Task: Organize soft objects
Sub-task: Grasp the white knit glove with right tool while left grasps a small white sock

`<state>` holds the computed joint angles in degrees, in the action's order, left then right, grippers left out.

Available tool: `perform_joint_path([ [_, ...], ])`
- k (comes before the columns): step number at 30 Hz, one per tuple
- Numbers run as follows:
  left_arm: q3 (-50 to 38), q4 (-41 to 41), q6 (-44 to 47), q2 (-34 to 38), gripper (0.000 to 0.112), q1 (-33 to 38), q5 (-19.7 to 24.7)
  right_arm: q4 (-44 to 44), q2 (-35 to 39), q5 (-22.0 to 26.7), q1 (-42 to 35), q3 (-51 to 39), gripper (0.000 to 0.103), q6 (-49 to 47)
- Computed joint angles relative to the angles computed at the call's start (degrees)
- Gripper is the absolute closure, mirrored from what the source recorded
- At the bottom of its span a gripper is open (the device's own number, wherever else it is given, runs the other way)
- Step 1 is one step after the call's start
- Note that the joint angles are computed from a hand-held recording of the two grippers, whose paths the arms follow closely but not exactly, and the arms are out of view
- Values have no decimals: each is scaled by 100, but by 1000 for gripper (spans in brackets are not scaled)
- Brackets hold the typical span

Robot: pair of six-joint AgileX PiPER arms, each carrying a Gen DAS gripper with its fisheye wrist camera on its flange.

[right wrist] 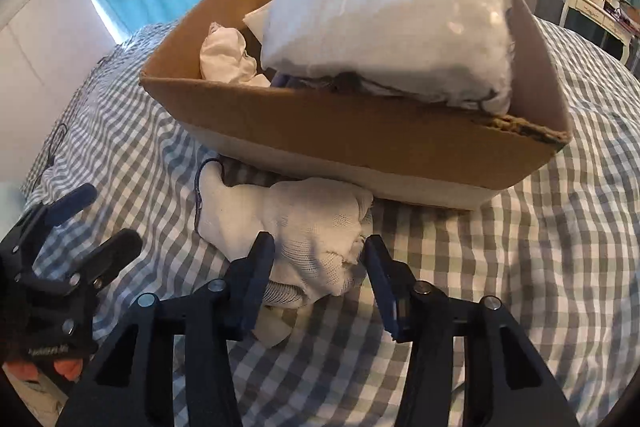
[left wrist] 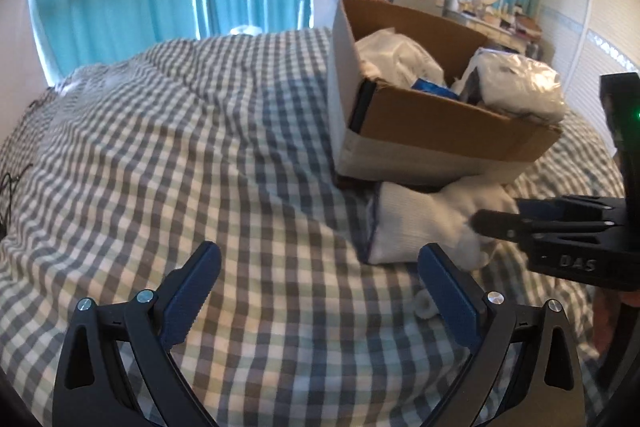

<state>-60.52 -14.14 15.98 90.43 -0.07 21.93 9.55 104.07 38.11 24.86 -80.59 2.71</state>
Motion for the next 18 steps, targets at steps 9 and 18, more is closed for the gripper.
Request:
perform_joint_path([
  [9, 150, -306, 399, -133, 13, -273, 94, -912, -1571, -673, -12, 1396, 77, 970],
  [18, 45, -452, 314, 251, 22, -869, 121, -1877, -2009, -515, -178, 1685, 77, 2085],
])
